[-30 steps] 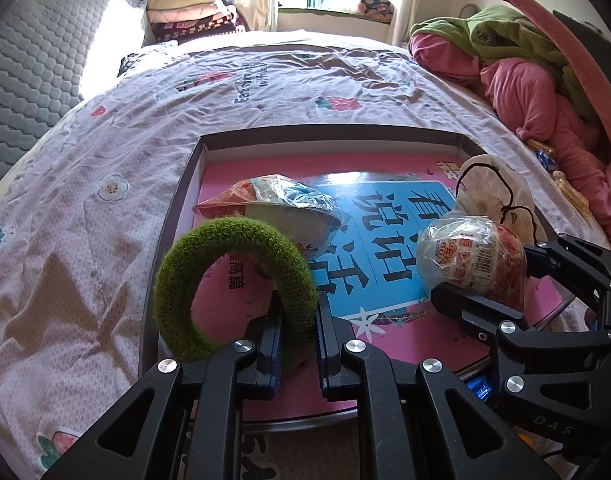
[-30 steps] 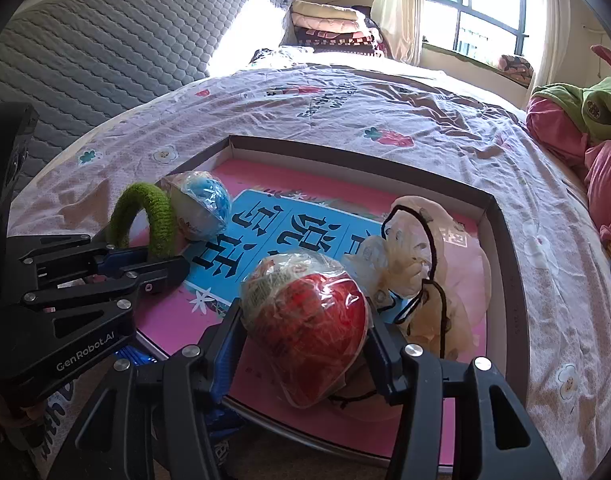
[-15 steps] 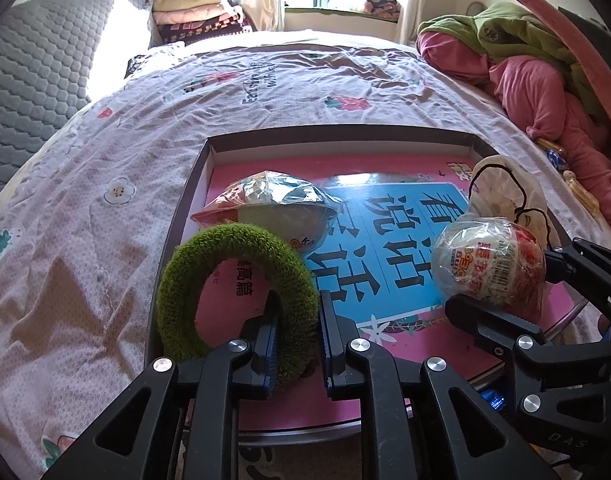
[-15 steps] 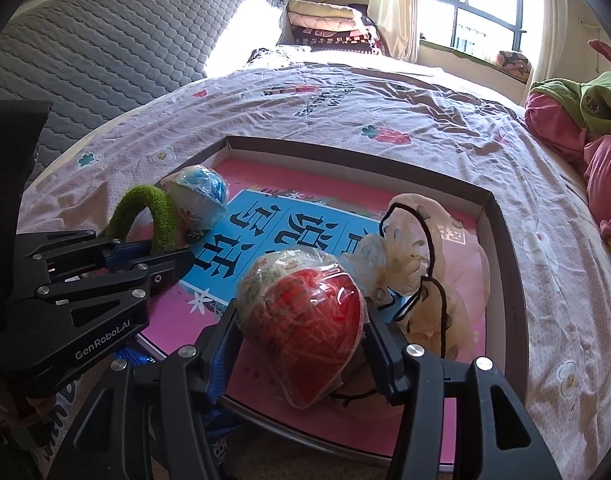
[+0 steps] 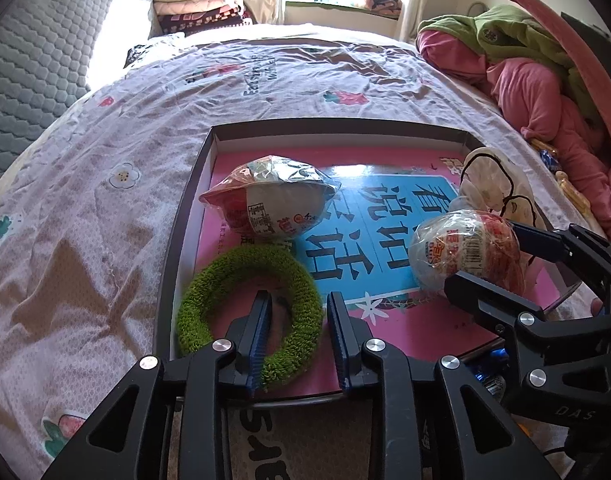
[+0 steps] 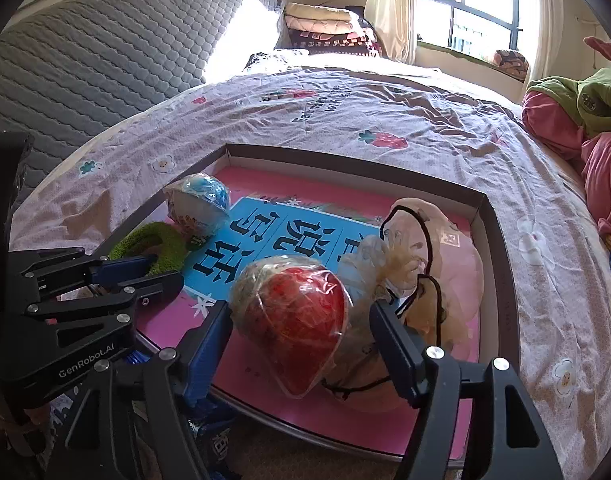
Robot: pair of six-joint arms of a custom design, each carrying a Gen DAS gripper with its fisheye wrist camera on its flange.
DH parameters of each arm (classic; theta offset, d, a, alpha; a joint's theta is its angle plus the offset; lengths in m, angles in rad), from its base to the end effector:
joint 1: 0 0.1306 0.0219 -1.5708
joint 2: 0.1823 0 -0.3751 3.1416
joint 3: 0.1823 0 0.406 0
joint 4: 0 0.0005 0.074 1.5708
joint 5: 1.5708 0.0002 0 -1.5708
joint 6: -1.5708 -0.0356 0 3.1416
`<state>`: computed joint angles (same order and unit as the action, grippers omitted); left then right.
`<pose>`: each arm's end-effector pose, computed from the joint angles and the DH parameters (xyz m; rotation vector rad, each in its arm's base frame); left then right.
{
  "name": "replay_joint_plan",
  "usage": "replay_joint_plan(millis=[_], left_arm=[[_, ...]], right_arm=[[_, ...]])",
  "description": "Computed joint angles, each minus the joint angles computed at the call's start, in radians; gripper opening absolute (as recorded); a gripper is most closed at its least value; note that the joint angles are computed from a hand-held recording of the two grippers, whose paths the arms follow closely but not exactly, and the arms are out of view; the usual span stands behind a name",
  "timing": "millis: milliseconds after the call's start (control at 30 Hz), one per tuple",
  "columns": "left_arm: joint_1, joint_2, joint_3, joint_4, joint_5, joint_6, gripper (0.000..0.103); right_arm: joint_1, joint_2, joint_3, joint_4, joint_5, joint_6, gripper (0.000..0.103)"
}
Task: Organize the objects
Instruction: 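Lower green ring into tray with left tool while right tool lowers red ball there, then open left tool to release the ring while right tool releases the red ball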
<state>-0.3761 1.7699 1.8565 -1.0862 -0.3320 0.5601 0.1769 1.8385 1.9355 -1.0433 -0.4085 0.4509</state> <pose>0.5845 -0.2189 0.4232 -0.3504 2.4661 0.0424 0.6388 0.1281 0.4210 -0.9101 2.2742 0.3937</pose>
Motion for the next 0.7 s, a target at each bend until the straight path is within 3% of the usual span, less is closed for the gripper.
replay_joint_plan(millis=[167,300,700], left_arm=[[-0.008,-0.008,-0.002,-0.002,-0.017,-0.005,0.034],[-0.014,-0.012,0.0,-0.003,-0.031,-0.01,0.043],[-0.025,-0.017,0.013,-0.02,-0.057,-0.005,0.046]], right_arm=[[-0.002,-0.006,-0.002,0.005,-0.006,-0.002,0.072],[-0.003,-0.011,-0.003,0.01,-0.011,-0.004,0.072],[-0.006,-0.017,0.001,0.012,-0.022,-0.003,0.072]])
